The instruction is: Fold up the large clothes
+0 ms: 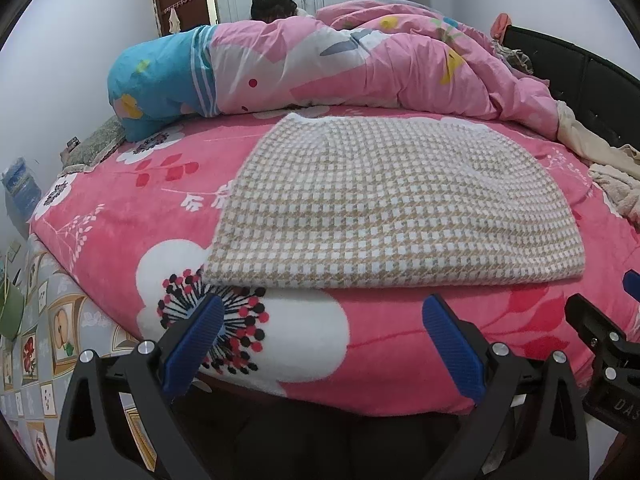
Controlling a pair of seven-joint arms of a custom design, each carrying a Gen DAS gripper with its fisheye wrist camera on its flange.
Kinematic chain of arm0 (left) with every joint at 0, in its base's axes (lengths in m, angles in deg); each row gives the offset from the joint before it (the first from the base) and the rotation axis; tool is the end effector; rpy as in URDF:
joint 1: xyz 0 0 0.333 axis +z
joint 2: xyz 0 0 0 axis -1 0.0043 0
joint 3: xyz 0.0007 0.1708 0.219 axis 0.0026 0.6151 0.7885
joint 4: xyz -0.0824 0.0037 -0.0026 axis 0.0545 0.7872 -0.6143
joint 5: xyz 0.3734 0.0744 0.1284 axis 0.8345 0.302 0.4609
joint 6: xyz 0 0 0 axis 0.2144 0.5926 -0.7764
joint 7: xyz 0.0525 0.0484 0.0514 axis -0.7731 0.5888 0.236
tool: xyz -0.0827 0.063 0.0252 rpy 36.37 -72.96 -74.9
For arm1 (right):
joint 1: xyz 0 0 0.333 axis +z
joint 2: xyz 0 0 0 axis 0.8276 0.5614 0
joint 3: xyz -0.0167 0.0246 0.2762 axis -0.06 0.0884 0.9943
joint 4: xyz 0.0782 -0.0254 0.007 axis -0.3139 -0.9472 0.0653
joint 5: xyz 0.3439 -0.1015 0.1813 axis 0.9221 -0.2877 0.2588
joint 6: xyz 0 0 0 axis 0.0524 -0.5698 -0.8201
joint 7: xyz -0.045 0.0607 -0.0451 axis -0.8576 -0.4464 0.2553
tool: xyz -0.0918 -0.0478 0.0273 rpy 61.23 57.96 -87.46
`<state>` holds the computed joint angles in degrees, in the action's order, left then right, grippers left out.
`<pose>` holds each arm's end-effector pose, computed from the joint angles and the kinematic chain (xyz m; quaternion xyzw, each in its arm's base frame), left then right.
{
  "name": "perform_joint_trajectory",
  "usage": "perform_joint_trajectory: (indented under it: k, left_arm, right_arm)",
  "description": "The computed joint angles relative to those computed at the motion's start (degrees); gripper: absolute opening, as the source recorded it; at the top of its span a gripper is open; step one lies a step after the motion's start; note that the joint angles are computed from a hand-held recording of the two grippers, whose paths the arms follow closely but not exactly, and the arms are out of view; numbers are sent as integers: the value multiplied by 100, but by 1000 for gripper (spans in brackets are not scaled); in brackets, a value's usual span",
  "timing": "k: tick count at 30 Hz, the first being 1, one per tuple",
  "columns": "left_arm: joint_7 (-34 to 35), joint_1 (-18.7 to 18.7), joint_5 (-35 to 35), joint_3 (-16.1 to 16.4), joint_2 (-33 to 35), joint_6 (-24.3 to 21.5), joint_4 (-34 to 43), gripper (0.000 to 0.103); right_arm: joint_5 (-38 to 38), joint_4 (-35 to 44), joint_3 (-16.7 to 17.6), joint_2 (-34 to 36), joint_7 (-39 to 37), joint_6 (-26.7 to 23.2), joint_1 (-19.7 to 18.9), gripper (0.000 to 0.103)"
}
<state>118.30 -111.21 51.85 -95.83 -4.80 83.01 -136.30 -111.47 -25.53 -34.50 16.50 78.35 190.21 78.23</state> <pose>0.6519 -0.3684 0.4162 -0.5508 0.7447 -0.2800 0.2524 0.5839 0.2698 0.4299 -0.5403 0.7544 -0.3161 0.1977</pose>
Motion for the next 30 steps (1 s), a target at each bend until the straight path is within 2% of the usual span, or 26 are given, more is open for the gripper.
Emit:
perform_joint_trajectory:
  k: [30]
  left_arm:
    - [100,56,-183,-79,-39,15,-69,98]
  right_arm:
    - [64,32,-4,46,-184,-28,11,96]
